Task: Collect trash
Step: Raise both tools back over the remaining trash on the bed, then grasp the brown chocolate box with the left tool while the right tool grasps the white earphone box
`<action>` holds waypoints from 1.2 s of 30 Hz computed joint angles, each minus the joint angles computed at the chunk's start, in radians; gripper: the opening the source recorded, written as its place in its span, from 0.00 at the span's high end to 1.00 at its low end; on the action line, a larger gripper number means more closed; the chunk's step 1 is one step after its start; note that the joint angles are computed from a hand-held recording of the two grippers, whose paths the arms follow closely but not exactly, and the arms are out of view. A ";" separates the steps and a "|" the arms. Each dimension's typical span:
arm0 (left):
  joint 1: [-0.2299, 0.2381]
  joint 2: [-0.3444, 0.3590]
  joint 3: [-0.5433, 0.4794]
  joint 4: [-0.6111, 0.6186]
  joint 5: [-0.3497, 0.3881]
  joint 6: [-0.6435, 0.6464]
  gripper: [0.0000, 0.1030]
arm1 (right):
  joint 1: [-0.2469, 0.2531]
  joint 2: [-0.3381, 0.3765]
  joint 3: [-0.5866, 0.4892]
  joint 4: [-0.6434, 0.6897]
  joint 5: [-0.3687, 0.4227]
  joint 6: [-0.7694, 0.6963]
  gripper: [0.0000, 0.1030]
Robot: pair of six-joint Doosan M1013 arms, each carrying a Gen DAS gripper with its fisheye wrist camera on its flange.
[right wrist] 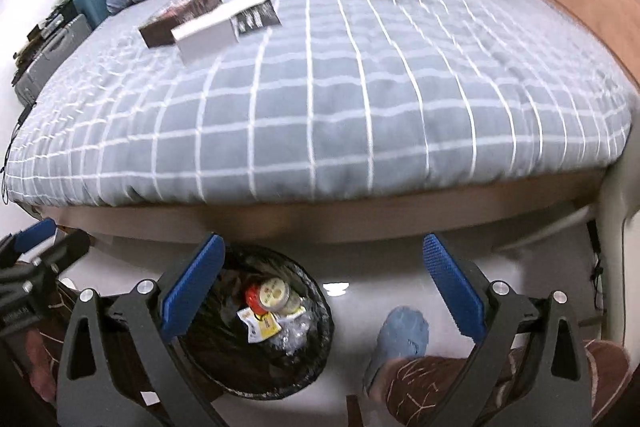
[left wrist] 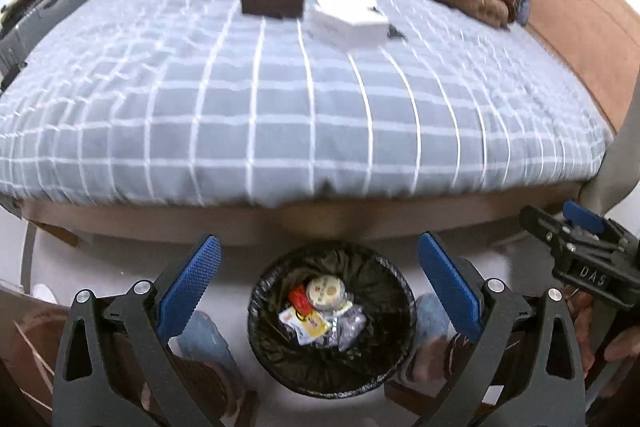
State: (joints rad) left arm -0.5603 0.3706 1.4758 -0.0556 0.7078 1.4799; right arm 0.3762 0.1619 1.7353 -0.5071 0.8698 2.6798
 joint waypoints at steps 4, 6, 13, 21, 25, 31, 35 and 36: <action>0.018 -0.007 -0.034 -0.003 0.000 0.000 0.06 | 0.009 0.004 -0.040 -0.017 0.016 -0.004 0.07; 0.025 -0.010 -0.049 0.006 0.005 -0.007 0.06 | 0.013 0.002 -0.063 -0.029 0.013 -0.005 0.07; 0.051 -0.012 -0.096 0.018 0.032 -0.015 0.06 | 0.023 0.015 -0.161 -0.084 0.024 -0.050 0.07; 0.075 0.006 -0.154 0.018 0.070 -0.029 0.06 | 0.012 0.043 -0.229 -0.080 0.009 -0.115 0.07; 0.081 0.022 -0.188 0.039 0.083 -0.033 0.06 | 0.002 0.064 -0.255 -0.059 0.001 -0.154 0.07; 0.089 0.082 -0.280 0.044 0.124 -0.030 0.06 | -0.021 0.101 -0.298 -0.019 -0.011 -0.207 0.07; 0.093 0.132 -0.360 0.026 0.154 -0.014 0.06 | -0.037 0.123 -0.325 0.009 -0.032 -0.238 0.07; 0.093 0.145 -0.382 0.025 0.159 -0.011 0.06 | -0.041 0.130 -0.334 0.014 -0.037 -0.249 0.07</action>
State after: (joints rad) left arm -0.4676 0.5158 1.0941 -0.0305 0.8664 1.4694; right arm 0.3351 0.2920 1.4016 -0.4932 0.8328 2.4313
